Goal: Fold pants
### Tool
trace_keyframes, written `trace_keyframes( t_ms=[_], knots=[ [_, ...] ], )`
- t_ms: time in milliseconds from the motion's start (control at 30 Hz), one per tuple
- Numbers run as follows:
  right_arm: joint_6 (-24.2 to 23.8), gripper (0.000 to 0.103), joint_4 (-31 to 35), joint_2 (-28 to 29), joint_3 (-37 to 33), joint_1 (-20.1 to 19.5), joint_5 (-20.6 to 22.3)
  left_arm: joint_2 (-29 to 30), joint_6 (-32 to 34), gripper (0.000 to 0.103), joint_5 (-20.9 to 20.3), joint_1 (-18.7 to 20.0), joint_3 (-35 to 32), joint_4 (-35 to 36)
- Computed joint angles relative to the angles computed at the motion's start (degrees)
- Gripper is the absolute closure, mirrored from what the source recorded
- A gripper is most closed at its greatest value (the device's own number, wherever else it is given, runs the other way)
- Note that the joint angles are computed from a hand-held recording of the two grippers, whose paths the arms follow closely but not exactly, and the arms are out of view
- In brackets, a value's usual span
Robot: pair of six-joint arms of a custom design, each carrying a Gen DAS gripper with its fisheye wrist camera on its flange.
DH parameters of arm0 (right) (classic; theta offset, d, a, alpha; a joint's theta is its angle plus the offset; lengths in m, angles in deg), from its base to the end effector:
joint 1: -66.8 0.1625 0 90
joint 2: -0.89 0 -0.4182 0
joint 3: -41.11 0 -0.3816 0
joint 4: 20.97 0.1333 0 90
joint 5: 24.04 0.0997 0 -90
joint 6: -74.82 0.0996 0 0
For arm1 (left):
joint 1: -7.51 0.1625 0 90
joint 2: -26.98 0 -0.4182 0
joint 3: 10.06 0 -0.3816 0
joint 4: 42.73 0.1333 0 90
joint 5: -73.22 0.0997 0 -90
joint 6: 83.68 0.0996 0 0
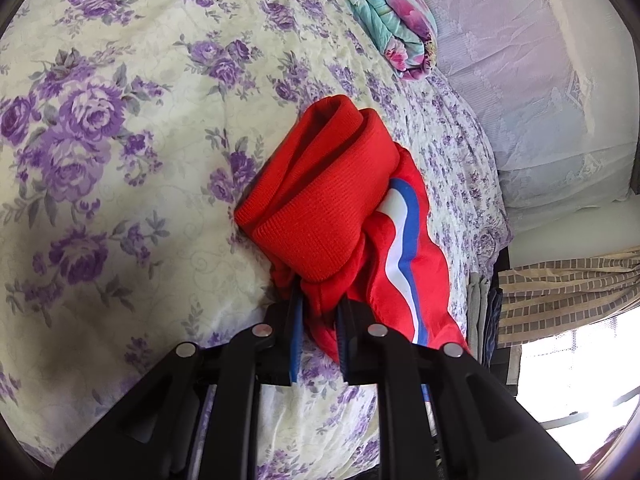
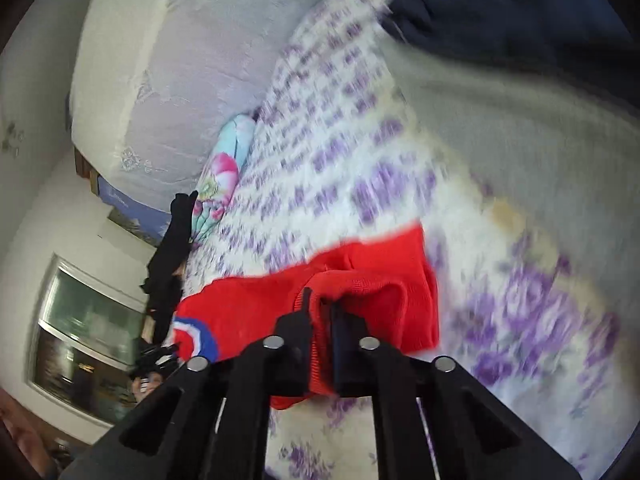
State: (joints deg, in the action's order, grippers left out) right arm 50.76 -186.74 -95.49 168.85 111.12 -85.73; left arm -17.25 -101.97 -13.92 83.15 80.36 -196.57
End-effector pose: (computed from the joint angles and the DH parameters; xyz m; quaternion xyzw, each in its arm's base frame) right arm -0.1686 -0.4170 0.3866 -0.0776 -0.8991 0.4301 0.0237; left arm -0.0369 -0.7018 0.1143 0.0377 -0.9871 0.1541 0.0194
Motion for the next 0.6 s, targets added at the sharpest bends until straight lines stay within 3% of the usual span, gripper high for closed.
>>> trace_keyframes(
  t_ms=[167,267,367,433,467,567,600],
  knots=[
    [-3.2,0.097,1.1,-1.2,-2.7,2.5,-1.3,0.3,1.4,0.088,1.5,-0.7,0.0,-0.1],
    [0.6,0.097,3.9,2.7,-5.7,0.7,-5.5,0.5,1.6,0.086,0.4,-0.3,0.0,-0.3],
    [2.1,0.085,4.3,4.6,-6.4,-2.0,-4.2,0.7,2.0,0.086,0.0,-0.1,-0.2,0.0],
    [2.6,0.067,2.3,2.8,-5.1,-2.3,-4.7,0.4,1.9,0.085,-0.2,0.0,-0.2,0.7],
    [2.3,0.066,1.1,1.7,-4.4,-2.2,-5.7,0.1,2.2,0.085,-0.2,-0.1,-0.2,1.0],
    [3.8,0.066,-3.1,-2.4,-1.5,-2.7,-8.5,-1.6,3.0,0.076,0.4,-0.3,1.5,-0.2],
    [4.5,0.066,-5.8,-3.6,0.1,-2.6,-9.0,-2.4,2.8,0.06,2.2,-0.7,2.5,-1.0]
  ],
)
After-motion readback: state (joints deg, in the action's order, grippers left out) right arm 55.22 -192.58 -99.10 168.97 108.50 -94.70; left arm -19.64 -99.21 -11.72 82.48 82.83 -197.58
